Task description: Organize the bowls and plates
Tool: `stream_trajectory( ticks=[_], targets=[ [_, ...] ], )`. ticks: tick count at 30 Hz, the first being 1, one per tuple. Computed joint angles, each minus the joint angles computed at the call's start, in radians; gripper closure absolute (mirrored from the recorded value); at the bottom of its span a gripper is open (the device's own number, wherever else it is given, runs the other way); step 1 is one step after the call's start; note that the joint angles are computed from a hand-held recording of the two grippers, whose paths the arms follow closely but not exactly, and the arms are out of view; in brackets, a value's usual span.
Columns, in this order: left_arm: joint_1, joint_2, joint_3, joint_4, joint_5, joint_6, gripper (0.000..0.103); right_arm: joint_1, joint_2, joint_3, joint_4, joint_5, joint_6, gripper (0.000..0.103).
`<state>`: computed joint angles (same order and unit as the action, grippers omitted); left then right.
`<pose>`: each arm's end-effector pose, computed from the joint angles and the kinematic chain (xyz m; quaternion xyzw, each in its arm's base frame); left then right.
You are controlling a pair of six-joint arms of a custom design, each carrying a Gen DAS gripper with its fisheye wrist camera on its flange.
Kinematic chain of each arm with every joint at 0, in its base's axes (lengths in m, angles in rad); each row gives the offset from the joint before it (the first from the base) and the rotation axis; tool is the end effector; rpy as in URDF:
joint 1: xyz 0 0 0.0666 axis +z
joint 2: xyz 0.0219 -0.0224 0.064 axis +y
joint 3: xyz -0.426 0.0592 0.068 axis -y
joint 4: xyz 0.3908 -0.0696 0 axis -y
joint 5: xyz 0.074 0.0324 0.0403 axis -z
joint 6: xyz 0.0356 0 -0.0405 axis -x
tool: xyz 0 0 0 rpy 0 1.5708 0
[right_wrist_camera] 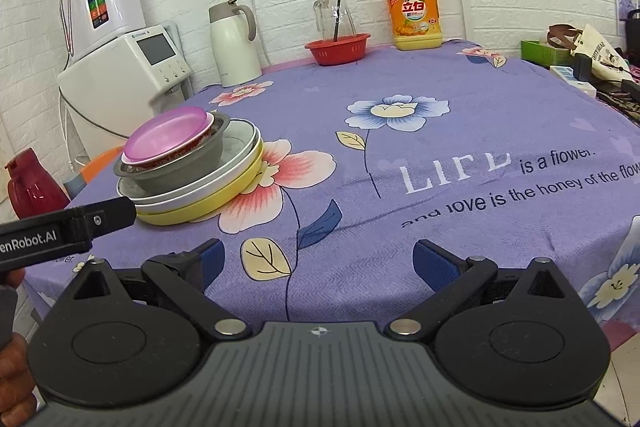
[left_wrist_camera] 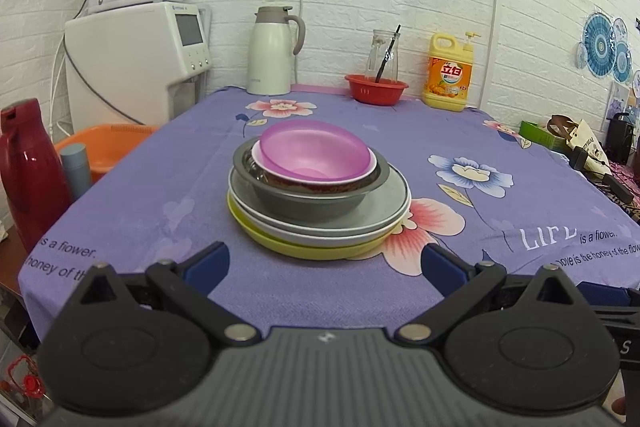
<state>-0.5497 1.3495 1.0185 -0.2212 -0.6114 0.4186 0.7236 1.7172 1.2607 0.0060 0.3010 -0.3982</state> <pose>0.3959 -0.2191 0.3799 -0.0919 0.8404 0.0161 0.5338 0.4563 0.3885 0.3226 -0.0571 0.8394 0.1719 0.5124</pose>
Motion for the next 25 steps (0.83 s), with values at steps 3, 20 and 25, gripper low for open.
stream_trajectory(
  ticks=[3,20,25],
  targets=[
    [-0.003,-0.004,-0.007,0.006,0.0,-0.003,0.002,0.004,-0.002,-0.006,0.001,0.012,0.006,0.0],
    [-0.04,-0.007,-0.019,0.032,-0.041,-0.015,0.002,0.025,-0.032,-0.06,0.046,0.047,0.035,0.0],
    [-0.044,-0.009,-0.021,0.04,-0.041,-0.022,0.002,0.021,-0.032,-0.064,0.048,0.034,0.018,0.0]
  ],
)
